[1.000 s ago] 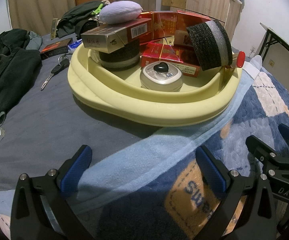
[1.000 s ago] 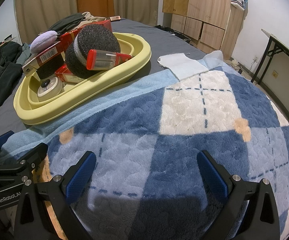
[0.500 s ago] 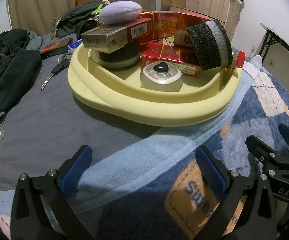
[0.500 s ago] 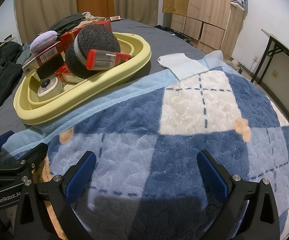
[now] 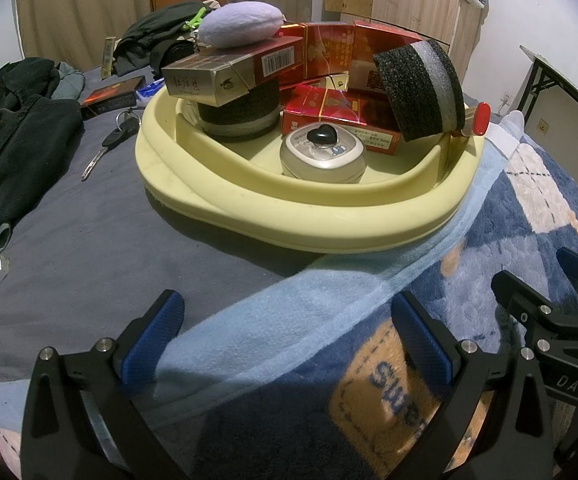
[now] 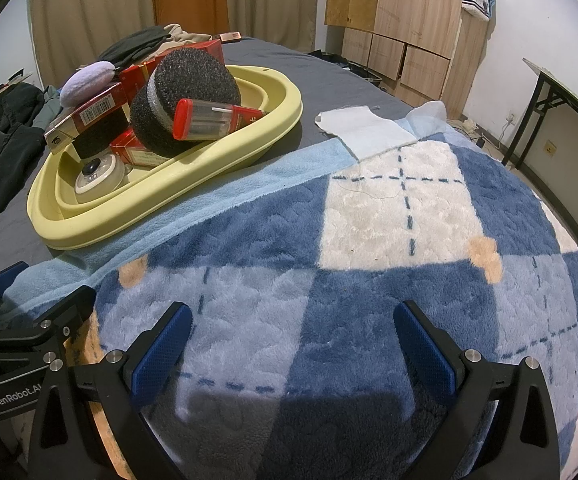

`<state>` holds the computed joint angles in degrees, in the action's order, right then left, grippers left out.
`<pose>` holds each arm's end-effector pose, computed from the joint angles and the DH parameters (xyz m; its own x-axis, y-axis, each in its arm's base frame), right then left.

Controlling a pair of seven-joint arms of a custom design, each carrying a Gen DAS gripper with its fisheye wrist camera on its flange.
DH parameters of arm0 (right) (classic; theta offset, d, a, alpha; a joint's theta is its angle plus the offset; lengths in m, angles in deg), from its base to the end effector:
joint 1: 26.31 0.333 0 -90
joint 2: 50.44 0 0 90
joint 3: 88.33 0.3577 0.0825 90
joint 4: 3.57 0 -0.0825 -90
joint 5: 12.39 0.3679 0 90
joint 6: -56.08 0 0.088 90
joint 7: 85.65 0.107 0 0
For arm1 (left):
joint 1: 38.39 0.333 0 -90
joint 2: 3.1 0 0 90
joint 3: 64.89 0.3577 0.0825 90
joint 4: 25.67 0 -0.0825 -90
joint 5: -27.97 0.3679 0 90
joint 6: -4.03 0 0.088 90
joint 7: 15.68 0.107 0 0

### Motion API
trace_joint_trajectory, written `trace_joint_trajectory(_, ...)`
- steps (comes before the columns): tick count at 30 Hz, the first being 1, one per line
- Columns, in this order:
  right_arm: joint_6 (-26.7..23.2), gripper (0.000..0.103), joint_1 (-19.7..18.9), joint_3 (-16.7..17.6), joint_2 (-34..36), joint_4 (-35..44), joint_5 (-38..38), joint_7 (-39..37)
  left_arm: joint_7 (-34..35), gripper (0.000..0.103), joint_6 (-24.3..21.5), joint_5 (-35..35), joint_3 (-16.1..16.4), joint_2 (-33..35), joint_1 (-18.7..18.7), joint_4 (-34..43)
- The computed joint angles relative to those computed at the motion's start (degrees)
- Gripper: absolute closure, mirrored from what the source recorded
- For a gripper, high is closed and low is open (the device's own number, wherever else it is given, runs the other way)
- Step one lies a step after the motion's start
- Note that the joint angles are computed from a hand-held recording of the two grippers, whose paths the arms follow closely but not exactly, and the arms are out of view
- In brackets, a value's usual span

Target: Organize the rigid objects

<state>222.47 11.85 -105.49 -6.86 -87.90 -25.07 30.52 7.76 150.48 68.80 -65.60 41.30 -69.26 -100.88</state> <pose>0.6969 0.3540 0.3586 0.2255 -0.9706 0.0840 -0.7081 -0.2225 -0.6702 0.6740 -0.4216 0.3622 0.0938 -0.9950 0.0333 -0.7735 -0.0939 -0.6268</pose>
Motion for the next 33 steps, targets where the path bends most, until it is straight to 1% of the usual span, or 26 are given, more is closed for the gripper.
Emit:
trace_joint_trajectory(7,-0.1,0.0,0.0,0.0,0.0,0.1,0.1,0.0,0.0,0.0,-0.1,-0.1,0.0,0.0,0.0,0.0)
trace_joint_trajectory(9,0.1,0.0,0.0,0.0,0.0,0.0,0.1,-0.1,0.3,0.0,-0.9,-0.5,-0.1,0.4,0.0,0.8)
trace_joint_trajectory(11,0.0,0.0,0.1,-0.1,0.0,0.0,0.1,0.0,-0.4,0.0,0.1,0.1,0.2,-0.2,-0.1,-0.3)
trace_joint_trajectory(17,0.0,0.0,0.1,-0.1,0.0,0.0,0.1,0.0,-1.1,0.0,0.6,0.5,0.4,-0.5,-0.1,-1.0)
trace_joint_trajectory(33,0.0,0.0,0.0,0.0,0.0,0.0,0.1,-0.1,-1.1,0.0,0.5,0.7,0.2,-0.5,0.0,-1.0)
